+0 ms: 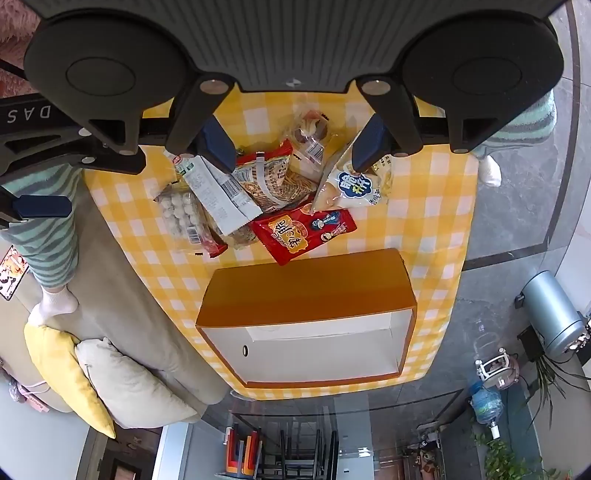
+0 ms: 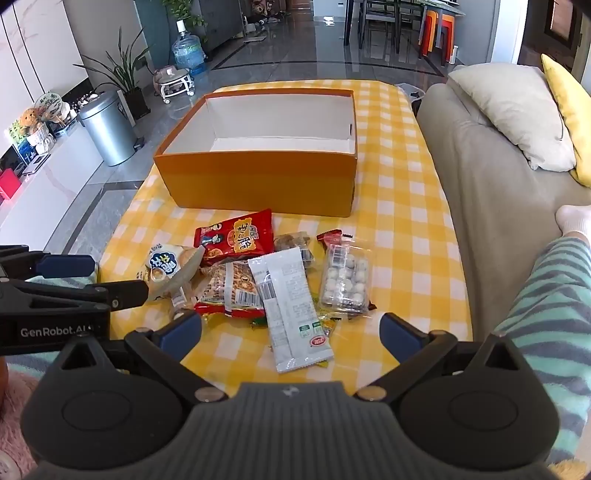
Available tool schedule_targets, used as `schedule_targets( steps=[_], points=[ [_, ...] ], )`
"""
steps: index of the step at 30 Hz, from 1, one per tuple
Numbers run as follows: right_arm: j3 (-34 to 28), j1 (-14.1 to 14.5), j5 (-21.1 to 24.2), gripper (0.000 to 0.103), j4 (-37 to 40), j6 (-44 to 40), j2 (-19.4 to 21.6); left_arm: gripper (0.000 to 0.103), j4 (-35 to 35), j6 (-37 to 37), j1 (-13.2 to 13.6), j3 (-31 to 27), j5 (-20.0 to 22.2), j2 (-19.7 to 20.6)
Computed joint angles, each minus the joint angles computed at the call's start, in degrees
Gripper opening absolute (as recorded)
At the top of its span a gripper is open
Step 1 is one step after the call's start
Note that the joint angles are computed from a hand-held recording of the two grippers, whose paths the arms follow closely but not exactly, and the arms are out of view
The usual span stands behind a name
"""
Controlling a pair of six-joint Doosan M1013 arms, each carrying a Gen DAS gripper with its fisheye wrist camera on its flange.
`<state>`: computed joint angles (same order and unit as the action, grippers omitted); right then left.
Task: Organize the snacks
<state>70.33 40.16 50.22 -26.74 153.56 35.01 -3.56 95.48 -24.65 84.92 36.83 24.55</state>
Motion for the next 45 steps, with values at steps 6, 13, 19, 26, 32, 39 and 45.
schedule_targets(
  steps=[6, 13, 19, 26, 32, 39, 45],
  points=[
    [0.0, 0.0, -0.1, 0.099, -0.4, 0.3, 0.1, 0.084, 0.7, -0.9, -0.1, 0.0, 0.0, 0.0],
    [-0.2, 0.0, 0.0, 0.099, -0.5, 0.3, 0.2, 0.084, 0.5, -0.8, 0.0, 0.3, -0.3, -0.3],
    [0.0, 0.2, 0.1, 0.099, -0.9, 0.7, 0.0, 0.084, 0.9, -1.1, -0.1, 0.4, -0.4, -0.4],
    [-0.2, 0.3, 0.3, 0.099, -0.9, 0.6, 0.1, 0.084, 0.8, -1.1, -0.1, 0.4, -0.4, -0.4],
    [-0.3, 0.3, 0.5, 0.099, -1.0, 0.6, 0.2, 0.084, 0.7, -1.0, 0.0, 0.5, -0.4, -0.5],
    [-0.4, 0.3, 0.8, 0.099, -0.6, 0.1, 0.2, 0.084, 0.7, -1.0, 0.0, 0.6, -0.5, -0.5],
    [-0.6, 0.2, 1.0, 0.099, 0.0, -0.5, 0.3, 0.084, 0.7, -1.0, 0.0, 0.5, -0.4, -0.5]
  ],
)
